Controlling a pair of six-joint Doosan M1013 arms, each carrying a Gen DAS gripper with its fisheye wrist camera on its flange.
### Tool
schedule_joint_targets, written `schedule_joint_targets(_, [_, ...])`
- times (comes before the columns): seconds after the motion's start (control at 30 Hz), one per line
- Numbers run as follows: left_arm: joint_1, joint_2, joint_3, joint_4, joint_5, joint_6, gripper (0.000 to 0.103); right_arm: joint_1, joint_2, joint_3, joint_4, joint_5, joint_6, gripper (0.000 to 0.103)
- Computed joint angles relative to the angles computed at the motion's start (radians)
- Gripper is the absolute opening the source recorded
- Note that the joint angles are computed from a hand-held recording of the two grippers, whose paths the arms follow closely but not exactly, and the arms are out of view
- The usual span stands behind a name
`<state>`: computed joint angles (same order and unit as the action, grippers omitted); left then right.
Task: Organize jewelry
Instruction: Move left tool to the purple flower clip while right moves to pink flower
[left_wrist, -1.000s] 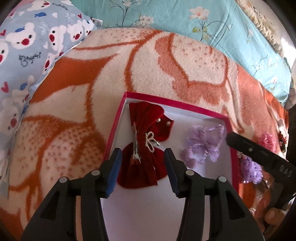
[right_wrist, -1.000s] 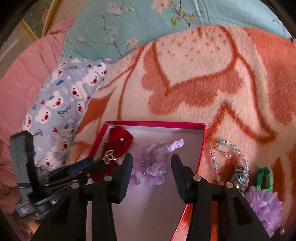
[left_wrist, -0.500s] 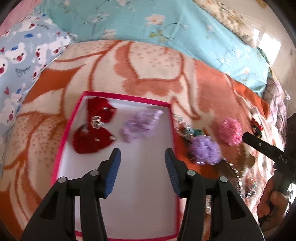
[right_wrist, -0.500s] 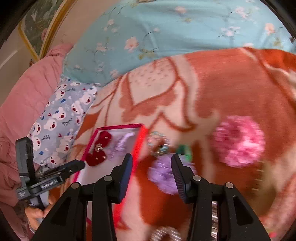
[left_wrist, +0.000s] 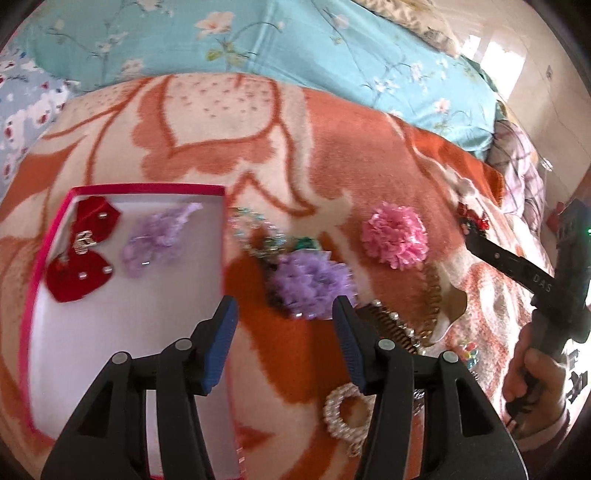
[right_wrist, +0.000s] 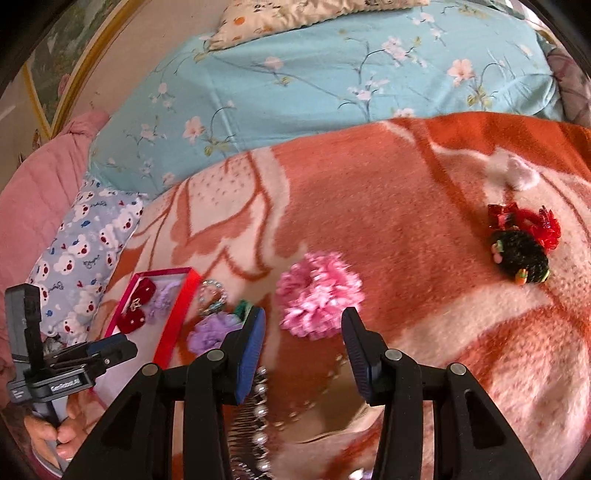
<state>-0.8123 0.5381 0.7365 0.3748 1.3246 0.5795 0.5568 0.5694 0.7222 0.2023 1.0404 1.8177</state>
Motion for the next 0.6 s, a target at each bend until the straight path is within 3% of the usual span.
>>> schedule_joint_targets(0.07, [0.009,0.025,-0.037,-0.038,0.012,0.031,0.052,-0.008,-0.015,0.038,0.0,-0.045,0.025,0.046])
schedule_joint_targets(0.13, [0.012,0.056,-0.088,-0.059,0.049,0.057,0.052,-0.016,0.006,-0.003,0.013,0.001,0.022,0.045])
schedule_joint_targets(0.23, [0.011,0.097,-0.152,-0.063,0.116,0.096,0.052,-0.014,0.026,-0.051,-0.046,0.004,-0.009,0.048])
schedule_joint_targets(0.37, [-0.005,0.077,-0.099,-0.038,0.076,0.099,0.052,-0.027,0.027,-0.066,-0.006,0.035,0.025,0.05])
schedule_joint_targets(0.5, [-0.008,0.068,-0.081,-0.042,0.054,0.089,0.052,-0.019,-0.006,-0.007,-0.012,-0.016,0.012,0.056])
schedule_joint_targets(0.6, [0.003,0.091,-0.107,-0.065,0.068,0.104,0.052,-0.013,0.023,-0.04,0.004,0.027,0.025,0.056])
